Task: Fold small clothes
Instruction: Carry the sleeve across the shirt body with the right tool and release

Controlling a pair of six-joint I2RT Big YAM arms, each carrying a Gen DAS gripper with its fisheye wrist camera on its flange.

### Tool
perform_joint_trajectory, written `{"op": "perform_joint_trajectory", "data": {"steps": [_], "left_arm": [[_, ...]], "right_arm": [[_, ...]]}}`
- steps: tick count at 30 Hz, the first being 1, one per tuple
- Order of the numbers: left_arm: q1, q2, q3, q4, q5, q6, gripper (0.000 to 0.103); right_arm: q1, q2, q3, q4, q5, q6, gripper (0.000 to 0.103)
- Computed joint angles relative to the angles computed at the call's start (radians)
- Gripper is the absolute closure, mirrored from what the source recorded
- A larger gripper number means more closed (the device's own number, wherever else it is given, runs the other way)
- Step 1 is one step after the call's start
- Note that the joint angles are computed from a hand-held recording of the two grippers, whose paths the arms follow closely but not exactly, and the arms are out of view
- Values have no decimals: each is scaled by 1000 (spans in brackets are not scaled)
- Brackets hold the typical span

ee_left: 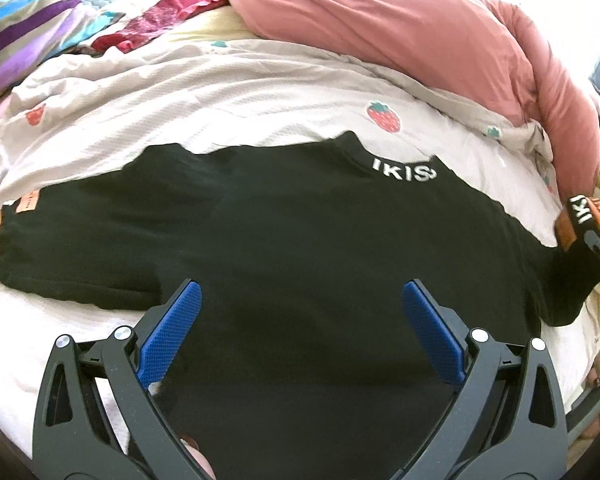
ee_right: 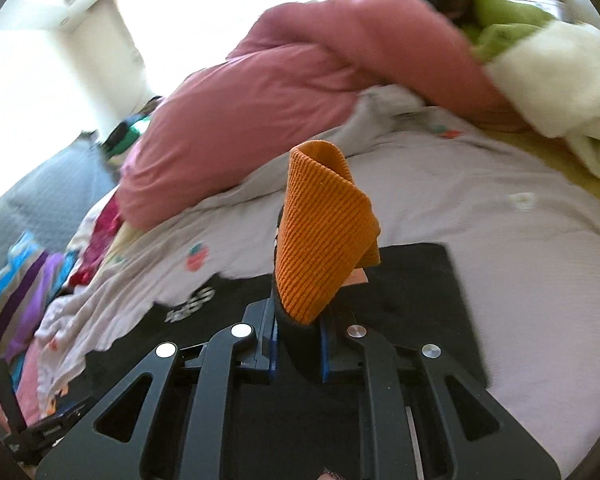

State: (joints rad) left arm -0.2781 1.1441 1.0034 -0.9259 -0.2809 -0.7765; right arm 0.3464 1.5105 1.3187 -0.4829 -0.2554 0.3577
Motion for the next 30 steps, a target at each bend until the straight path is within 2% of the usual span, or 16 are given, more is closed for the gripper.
{"op": "perform_joint_trajectory", "data": {"steps": [4, 13, 22, 24, 26, 30], "left_arm": [[35, -39, -24, 1, 12, 2, 8], [131, -133, -89, 64, 106, 4, 8], [194, -199, -138, 86, 164, 11, 8], [203, -212, -147, 90, 174, 12, 8], [211, -224, -157, 96, 182, 11, 8], [221, -238, -170, 103, 196, 9, 8]], "right_arm": [[68, 28, 38, -19, 0, -9, 90], [210, 75, 85, -60, 13, -52, 90], [311, 129, 129, -90, 6, -61, 87], [325, 137, 132, -92, -4, -63, 81], [333, 133, 125, -83, -21, -61, 64], [351, 97, 96, -69, -35, -122, 53]]}}
